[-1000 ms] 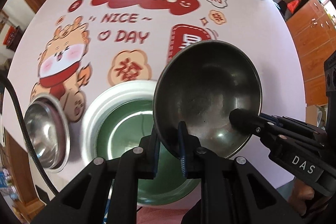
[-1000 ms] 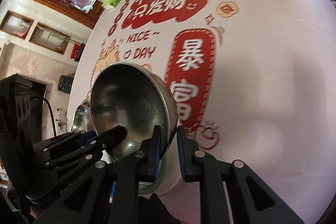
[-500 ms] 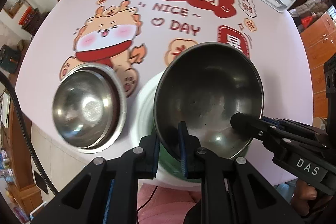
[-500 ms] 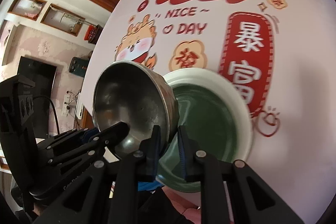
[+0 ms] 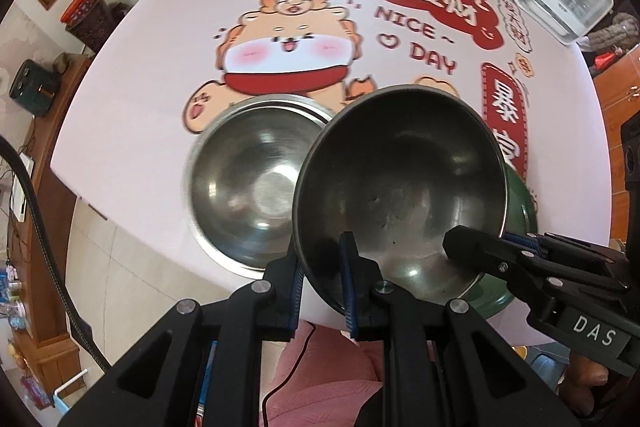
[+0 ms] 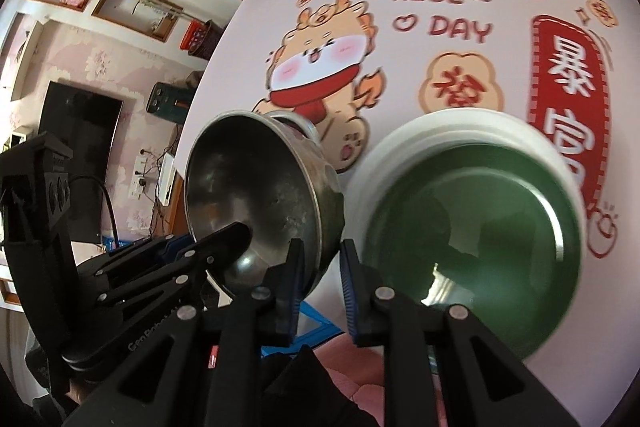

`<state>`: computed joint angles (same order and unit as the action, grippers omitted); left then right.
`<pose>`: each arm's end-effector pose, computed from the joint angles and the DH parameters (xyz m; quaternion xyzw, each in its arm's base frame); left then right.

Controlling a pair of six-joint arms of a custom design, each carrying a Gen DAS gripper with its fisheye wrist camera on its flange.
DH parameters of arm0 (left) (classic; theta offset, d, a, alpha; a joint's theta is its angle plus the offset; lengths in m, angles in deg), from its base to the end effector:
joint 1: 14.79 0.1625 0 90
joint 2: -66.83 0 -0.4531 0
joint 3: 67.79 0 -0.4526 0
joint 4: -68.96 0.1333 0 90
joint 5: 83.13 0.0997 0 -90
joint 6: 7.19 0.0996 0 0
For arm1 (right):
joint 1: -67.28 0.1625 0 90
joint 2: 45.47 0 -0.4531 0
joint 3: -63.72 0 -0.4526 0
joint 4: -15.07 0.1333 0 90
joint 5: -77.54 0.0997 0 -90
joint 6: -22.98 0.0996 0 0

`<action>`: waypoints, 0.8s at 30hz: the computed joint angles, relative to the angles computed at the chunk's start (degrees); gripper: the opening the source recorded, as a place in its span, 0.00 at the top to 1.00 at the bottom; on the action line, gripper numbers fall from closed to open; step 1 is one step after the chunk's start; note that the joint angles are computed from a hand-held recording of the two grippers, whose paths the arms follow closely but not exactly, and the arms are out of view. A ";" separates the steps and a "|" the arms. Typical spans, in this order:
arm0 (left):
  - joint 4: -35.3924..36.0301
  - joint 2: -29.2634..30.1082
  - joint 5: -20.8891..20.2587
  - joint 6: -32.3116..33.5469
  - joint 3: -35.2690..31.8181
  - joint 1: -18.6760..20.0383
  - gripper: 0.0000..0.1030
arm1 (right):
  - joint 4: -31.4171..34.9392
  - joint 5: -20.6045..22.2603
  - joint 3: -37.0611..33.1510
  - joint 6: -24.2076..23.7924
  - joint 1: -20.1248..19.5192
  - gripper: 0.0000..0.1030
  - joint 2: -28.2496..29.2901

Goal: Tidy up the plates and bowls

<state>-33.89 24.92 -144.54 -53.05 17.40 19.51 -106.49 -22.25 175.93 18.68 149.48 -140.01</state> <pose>-0.4832 -0.5487 0.0290 0.1448 0.9261 -0.0238 0.3477 0.0453 -0.5267 0.4055 -0.0405 -0.9883 0.1109 0.0969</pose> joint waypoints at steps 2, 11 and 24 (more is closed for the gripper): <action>0.11 -0.87 0.34 0.03 0.72 0.57 0.86 | -0.25 -0.14 -0.04 0.55 0.77 0.82 0.99; -0.19 -3.57 0.35 2.22 3.06 3.44 0.83 | -1.58 -1.24 -0.34 4.06 3.41 0.80 4.71; -1.63 -3.09 -1.12 10.05 2.75 6.70 0.82 | -5.20 -3.55 0.90 10.40 4.66 0.78 6.66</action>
